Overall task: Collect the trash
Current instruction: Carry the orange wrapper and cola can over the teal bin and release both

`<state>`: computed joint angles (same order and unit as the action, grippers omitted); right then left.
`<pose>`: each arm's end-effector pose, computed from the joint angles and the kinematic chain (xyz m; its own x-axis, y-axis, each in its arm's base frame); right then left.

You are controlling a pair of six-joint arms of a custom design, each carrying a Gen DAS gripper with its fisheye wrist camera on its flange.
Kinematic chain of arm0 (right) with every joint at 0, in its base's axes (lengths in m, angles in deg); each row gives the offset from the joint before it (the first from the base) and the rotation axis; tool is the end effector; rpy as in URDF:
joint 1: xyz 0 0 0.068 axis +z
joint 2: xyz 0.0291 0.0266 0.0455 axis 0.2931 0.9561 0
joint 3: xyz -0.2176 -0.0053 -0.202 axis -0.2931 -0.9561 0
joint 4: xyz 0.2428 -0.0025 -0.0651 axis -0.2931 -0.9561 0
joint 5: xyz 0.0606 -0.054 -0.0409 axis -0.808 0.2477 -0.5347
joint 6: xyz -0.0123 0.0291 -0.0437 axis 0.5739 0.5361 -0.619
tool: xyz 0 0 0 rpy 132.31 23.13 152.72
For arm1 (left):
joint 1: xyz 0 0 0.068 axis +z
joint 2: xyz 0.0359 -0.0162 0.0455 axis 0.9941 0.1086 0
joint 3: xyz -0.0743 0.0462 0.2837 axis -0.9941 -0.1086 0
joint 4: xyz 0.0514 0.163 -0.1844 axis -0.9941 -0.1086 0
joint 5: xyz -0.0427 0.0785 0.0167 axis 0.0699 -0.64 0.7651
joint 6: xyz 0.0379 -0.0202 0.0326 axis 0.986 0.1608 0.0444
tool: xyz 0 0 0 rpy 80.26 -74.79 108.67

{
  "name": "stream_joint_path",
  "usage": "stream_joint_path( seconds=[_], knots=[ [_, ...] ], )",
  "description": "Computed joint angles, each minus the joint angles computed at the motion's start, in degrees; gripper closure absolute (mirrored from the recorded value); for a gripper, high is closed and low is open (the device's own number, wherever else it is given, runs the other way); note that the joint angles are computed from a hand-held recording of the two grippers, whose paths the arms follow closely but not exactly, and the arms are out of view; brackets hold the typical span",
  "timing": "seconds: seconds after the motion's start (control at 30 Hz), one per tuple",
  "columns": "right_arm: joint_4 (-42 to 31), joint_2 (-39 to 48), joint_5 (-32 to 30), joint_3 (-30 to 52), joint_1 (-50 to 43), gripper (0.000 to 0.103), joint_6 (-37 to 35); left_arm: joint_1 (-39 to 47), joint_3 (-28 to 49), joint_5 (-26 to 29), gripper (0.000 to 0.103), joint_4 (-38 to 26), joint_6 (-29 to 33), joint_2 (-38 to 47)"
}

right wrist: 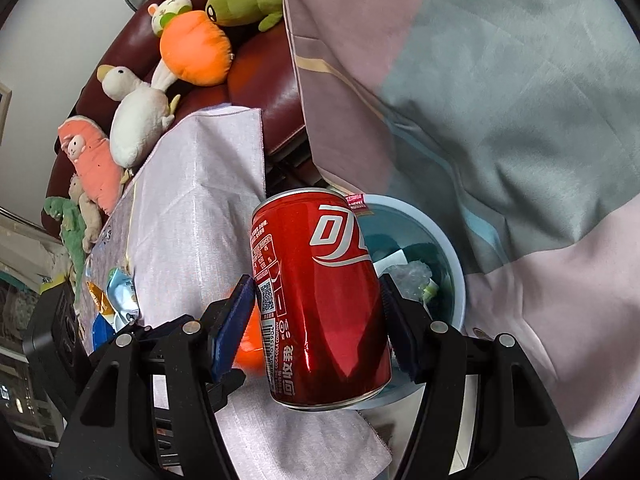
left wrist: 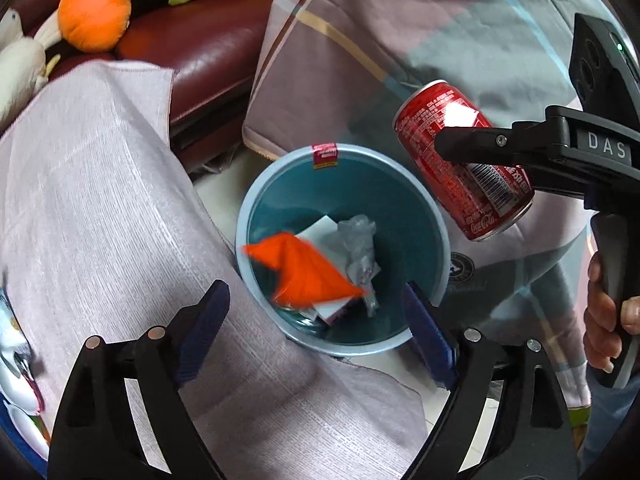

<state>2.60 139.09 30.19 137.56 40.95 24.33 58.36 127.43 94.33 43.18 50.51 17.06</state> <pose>0.3028 0.1428 0.2393 -0.9139 0.2403 -0.3271 0.0588 0.8757 0.4792 0.2890 -0.1430 0.2179 -0.8634 0.3240 -0.3867 0.4099 0.8975 -0.1631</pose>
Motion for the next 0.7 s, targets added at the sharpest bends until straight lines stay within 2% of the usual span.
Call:
stream_joint_path(
  seconds=[0.37, 0.43, 0.47, 0.7],
  knots=[
    [-1.92, 4.00, 1.43, 3.12, 1.47, 0.042, -0.21, 3.57, -2.67, 1.66, 0.012, 0.17, 0.01, -2.09],
    [-2.62, 4.86, 1.69, 4.03, 2.15, 0.038, 0.11, 4.72, -3.25, 2.48, 0.012, 0.08, 0.20, -2.62],
    [-2.74, 5.08, 1.85, 4.23, 2.38, 0.032, 0.24, 5.09, -3.48, 2.69, 0.012, 0.09, 0.33, -2.81],
    [-5.36, 5.74, 3.81, 6.22, 4.52, 0.027, 1.20, 8.24, -5.53, 4.31, 0.011, 0.09, 1.44, -4.79]
  ],
)
